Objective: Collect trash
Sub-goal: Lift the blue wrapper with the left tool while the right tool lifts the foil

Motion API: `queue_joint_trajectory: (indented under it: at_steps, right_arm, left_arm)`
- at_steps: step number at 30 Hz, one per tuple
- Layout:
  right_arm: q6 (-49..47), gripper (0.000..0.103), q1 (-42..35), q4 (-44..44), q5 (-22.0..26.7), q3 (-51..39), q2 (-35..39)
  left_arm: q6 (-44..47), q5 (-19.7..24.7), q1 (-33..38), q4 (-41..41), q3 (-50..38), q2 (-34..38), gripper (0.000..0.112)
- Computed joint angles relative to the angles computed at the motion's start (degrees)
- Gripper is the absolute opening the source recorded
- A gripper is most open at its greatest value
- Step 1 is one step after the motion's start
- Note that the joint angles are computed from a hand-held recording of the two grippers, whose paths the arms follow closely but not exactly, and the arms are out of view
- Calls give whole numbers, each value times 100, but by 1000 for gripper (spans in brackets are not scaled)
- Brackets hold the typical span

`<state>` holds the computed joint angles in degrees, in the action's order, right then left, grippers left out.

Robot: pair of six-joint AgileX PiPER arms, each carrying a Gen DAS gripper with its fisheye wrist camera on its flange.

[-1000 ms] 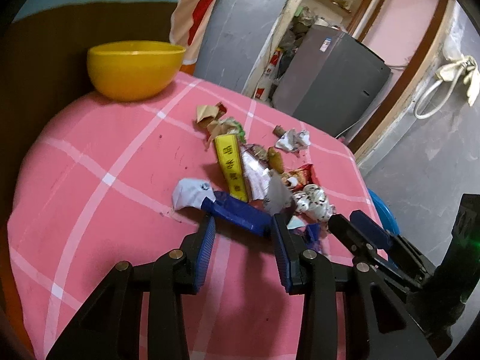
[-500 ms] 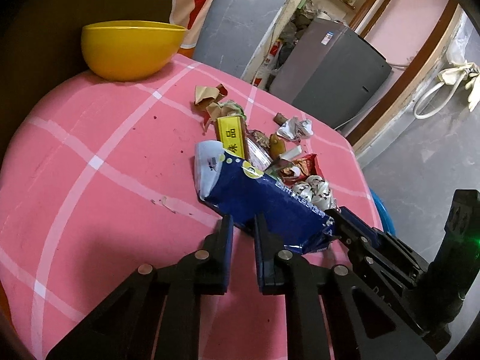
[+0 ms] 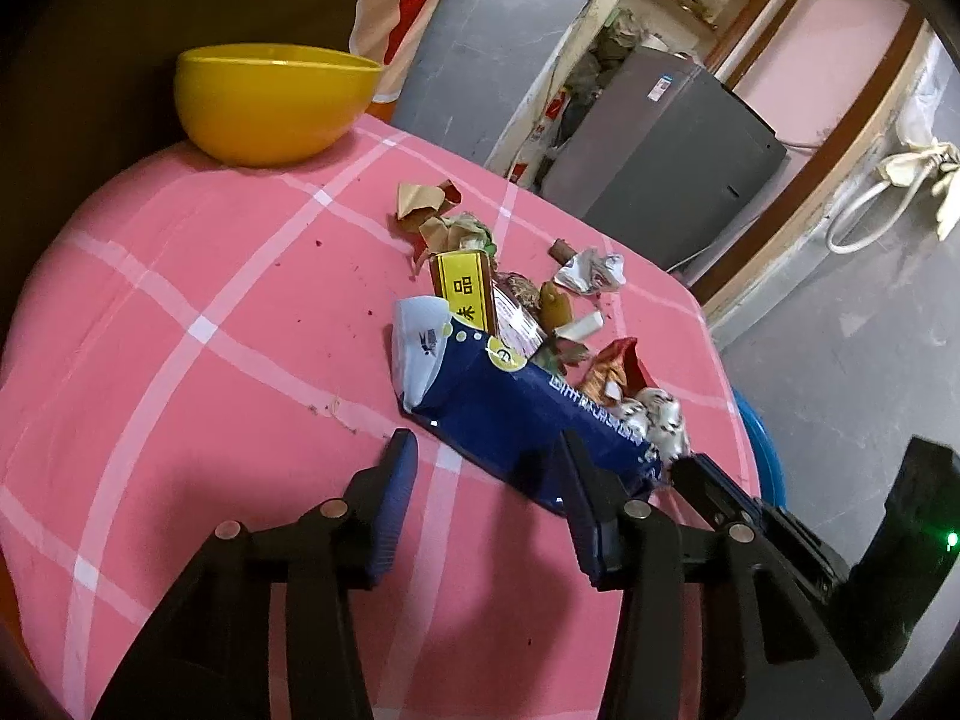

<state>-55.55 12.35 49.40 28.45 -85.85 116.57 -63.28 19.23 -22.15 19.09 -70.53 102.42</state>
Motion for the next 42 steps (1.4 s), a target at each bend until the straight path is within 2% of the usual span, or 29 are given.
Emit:
queue_joint_trajectory:
  at_steps: [8,10,16,21,24,32,36,38,41,42]
  right_arm:
    - [-172,5,-127,107,-275,255,-138]
    - [-220,5,-195,167,-279,298,-154]
    - [-762,5,-313,595,-332,594,-314]
    - [-1178,5,-396,918,-326,790,-422]
    - [-1364,5,-431,1085,-312,838,-447]
    - [-1389,6,-412,1208,-306,821,-392]
    - [-1223,8,-368,1151,-331,734,-337]
    - [-1113,10,-356,1079,-310,664,-295]
    - [-954,11,-332,957,-288,566,-235]
    - [-919,12,-328,924,-282,545,-223]
  left_arm:
    - [860,362,72,-1225,-566,246,51]
    - [668,480,49,-1136,-690,301,55]
    - [157,1197,-52,-840,-1345,614,57]
    - [-209,1508,-108,-654,-1609,746,59]
    - [-180,1434,-179,-454,-1507,717,59]
    - [-14,744,-249,41,-520,176,59]
    - [-193,880,-252,643,-355,33,59]
    - [-100,739,-156,722,-244,-32,59]
    - [613,608,61,376,-304,43,59]
    - [1051,553,180,30,-367,107,59]
